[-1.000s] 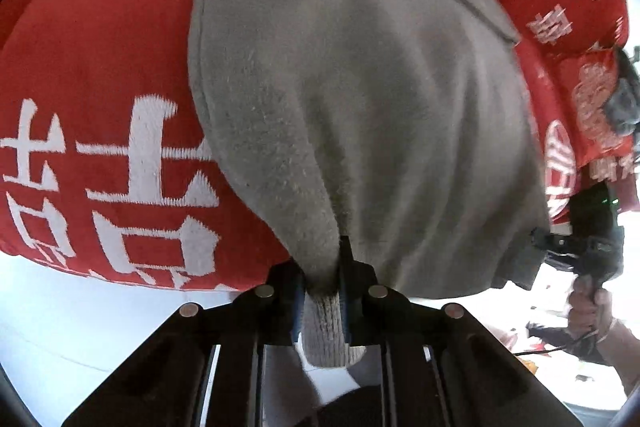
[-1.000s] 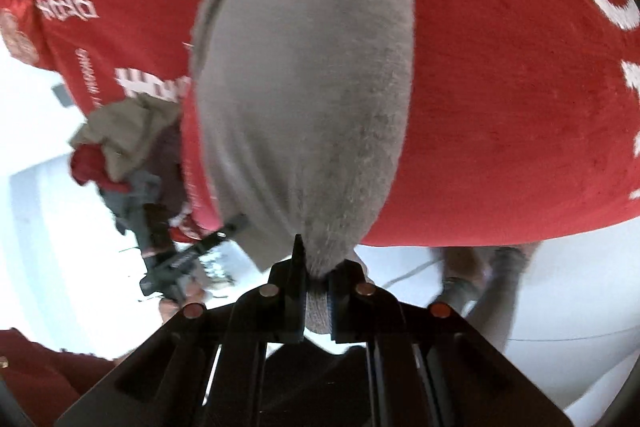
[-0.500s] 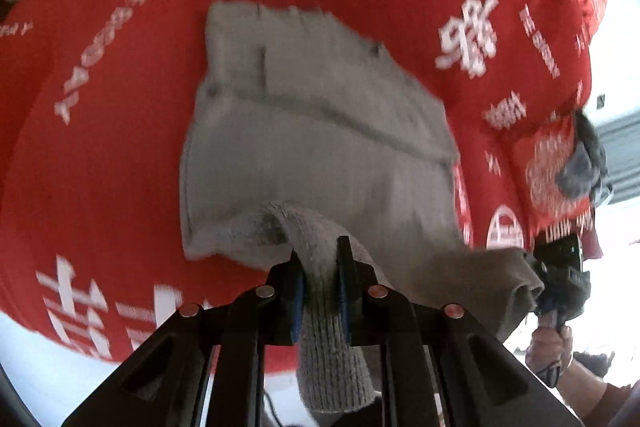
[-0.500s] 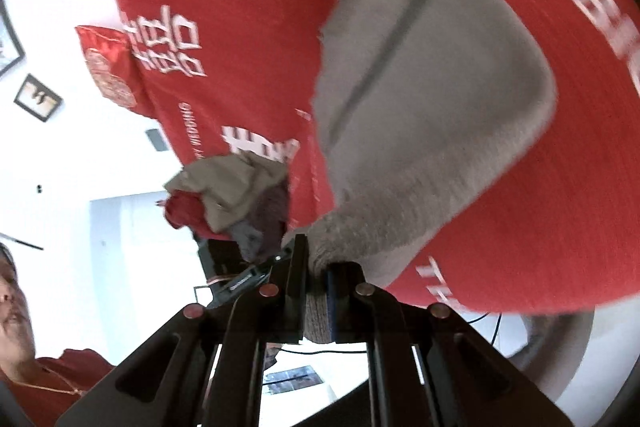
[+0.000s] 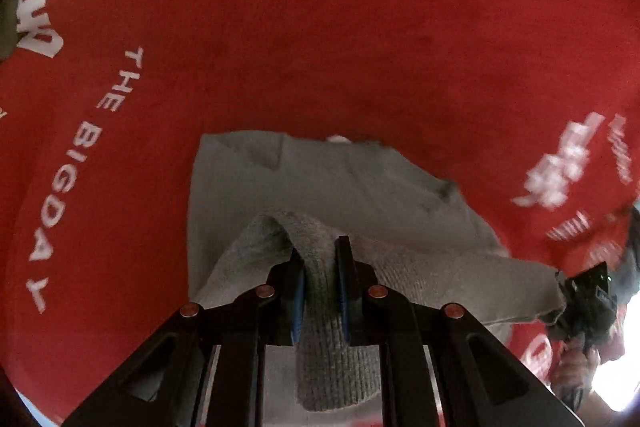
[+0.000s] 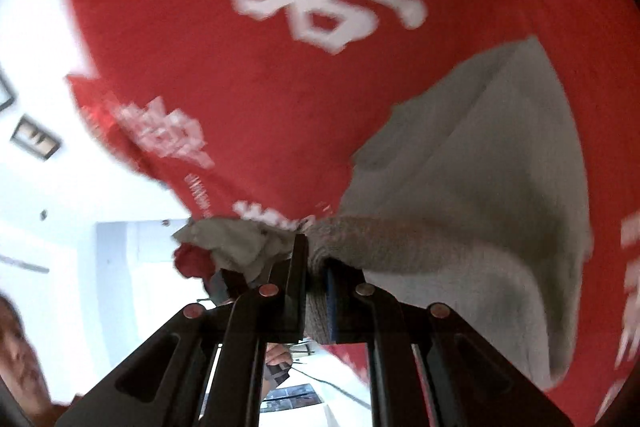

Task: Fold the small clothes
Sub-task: 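Lift the hem with both grippers and fold it over toward the collar, then open both grippers to release the folded hem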

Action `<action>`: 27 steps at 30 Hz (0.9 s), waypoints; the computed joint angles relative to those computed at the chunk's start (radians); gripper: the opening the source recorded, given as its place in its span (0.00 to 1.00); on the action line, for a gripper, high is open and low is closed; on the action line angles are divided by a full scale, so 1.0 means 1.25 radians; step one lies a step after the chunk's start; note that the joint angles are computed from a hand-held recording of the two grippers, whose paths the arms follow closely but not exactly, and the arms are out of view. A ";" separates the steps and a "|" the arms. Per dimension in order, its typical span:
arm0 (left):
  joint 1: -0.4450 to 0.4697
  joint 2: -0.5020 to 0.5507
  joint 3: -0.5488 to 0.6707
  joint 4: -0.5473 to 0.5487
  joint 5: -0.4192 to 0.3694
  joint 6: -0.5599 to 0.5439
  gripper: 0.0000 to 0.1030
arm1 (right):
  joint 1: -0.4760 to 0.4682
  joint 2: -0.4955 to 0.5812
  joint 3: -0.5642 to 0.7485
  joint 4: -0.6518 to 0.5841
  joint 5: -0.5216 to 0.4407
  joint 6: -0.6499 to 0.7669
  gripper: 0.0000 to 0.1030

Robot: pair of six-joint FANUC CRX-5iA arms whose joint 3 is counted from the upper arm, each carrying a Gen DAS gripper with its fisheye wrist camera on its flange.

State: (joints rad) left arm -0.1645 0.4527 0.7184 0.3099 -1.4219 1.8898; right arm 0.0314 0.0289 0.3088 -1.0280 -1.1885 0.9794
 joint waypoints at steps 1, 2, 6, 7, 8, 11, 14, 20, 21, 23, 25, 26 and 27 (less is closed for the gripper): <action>-0.007 0.024 0.020 -0.018 -0.009 0.020 0.14 | 0.001 0.017 0.005 0.009 -0.002 -0.002 0.08; -0.011 0.040 0.033 -0.032 -0.019 0.032 0.14 | 0.004 0.050 0.017 0.031 -0.008 -0.012 0.08; -0.030 0.091 0.097 -0.088 -0.075 0.048 0.15 | 0.025 0.115 0.042 0.108 -0.039 -0.055 0.12; -0.031 0.095 0.109 -0.092 -0.086 0.045 0.15 | 0.027 0.125 0.051 0.118 -0.046 -0.069 0.12; -0.032 0.103 0.131 -0.094 -0.105 0.041 0.15 | 0.027 0.130 0.055 0.118 -0.050 -0.077 0.13; -0.032 0.108 0.185 -0.105 -0.146 0.030 0.23 | 0.037 0.128 0.078 0.141 -0.070 -0.084 0.41; -0.045 0.068 0.193 -0.167 -0.143 0.018 0.78 | 0.058 0.121 0.116 0.186 -0.101 -0.097 0.58; -0.049 0.064 0.186 -0.140 -0.212 -0.051 0.78 | 0.081 0.080 0.123 0.214 -0.154 -0.060 0.23; -0.054 0.066 0.179 -0.141 -0.223 -0.064 0.78 | 0.088 0.084 0.129 0.216 -0.167 -0.052 0.19; -0.066 0.078 0.160 -0.121 -0.227 -0.091 0.78 | 0.096 0.103 0.150 0.224 -0.197 -0.031 0.19; -0.082 0.098 0.164 -0.116 -0.226 -0.115 0.78 | 0.113 0.146 0.192 0.247 -0.225 0.000 0.19; -0.091 0.119 0.186 -0.122 -0.226 -0.126 0.78 | 0.119 0.165 0.208 0.260 -0.226 0.007 0.19; -0.098 0.138 0.212 -0.130 -0.228 -0.130 0.78 | 0.127 0.180 0.220 0.275 -0.223 0.008 0.20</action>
State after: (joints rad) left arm -0.2870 0.6253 0.9829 0.1475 -1.7070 1.7277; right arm 0.1897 0.2540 0.5841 -0.6840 -1.4674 0.9891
